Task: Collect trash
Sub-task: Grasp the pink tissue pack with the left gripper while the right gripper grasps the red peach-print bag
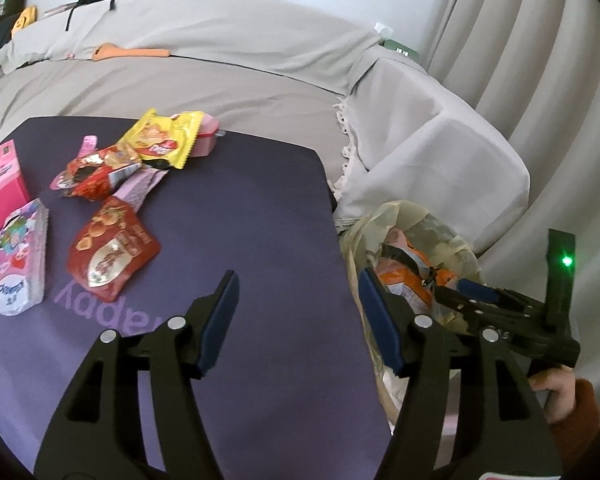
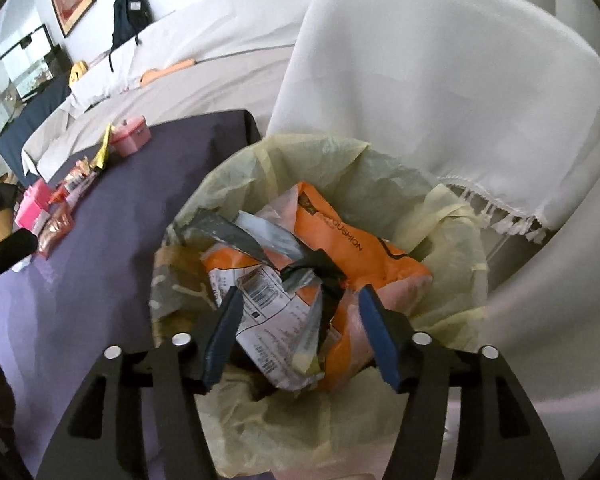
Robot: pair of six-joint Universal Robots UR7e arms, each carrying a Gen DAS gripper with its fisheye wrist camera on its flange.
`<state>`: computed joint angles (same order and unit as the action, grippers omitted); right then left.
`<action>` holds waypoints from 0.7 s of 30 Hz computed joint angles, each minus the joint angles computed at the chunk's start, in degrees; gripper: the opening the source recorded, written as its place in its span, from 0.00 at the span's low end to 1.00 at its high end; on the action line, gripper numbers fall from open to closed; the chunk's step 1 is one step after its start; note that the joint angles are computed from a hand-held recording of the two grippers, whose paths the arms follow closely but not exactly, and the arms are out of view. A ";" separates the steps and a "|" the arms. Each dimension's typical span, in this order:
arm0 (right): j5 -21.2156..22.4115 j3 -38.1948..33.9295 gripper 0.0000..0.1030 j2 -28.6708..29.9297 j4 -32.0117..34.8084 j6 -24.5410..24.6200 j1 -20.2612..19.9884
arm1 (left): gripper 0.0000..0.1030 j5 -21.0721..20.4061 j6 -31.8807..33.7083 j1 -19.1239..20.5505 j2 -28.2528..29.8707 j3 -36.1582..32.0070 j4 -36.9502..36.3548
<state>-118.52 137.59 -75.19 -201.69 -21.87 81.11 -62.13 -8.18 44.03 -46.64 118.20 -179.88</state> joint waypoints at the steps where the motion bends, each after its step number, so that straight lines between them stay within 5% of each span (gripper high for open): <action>1: -0.70 0.23 0.56 -0.05 -0.75 -0.16 0.84 | 0.57 0.09 -0.03 0.12 -0.44 0.38 -0.41; 15: 1.00 -3.51 0.63 5.87 -5.65 -1.80 10.80 | 0.57 9.61 -3.17 5.44 -8.40 4.42 -2.76; 21: 4.05 -9.08 0.68 11.88 -0.51 0.46 12.18 | 0.58 13.34 -5.59 9.92 -12.36 5.45 -1.29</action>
<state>-114.47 128.52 -63.31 -202.20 -21.41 93.29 -48.79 -13.77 53.95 -59.00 123.64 -181.17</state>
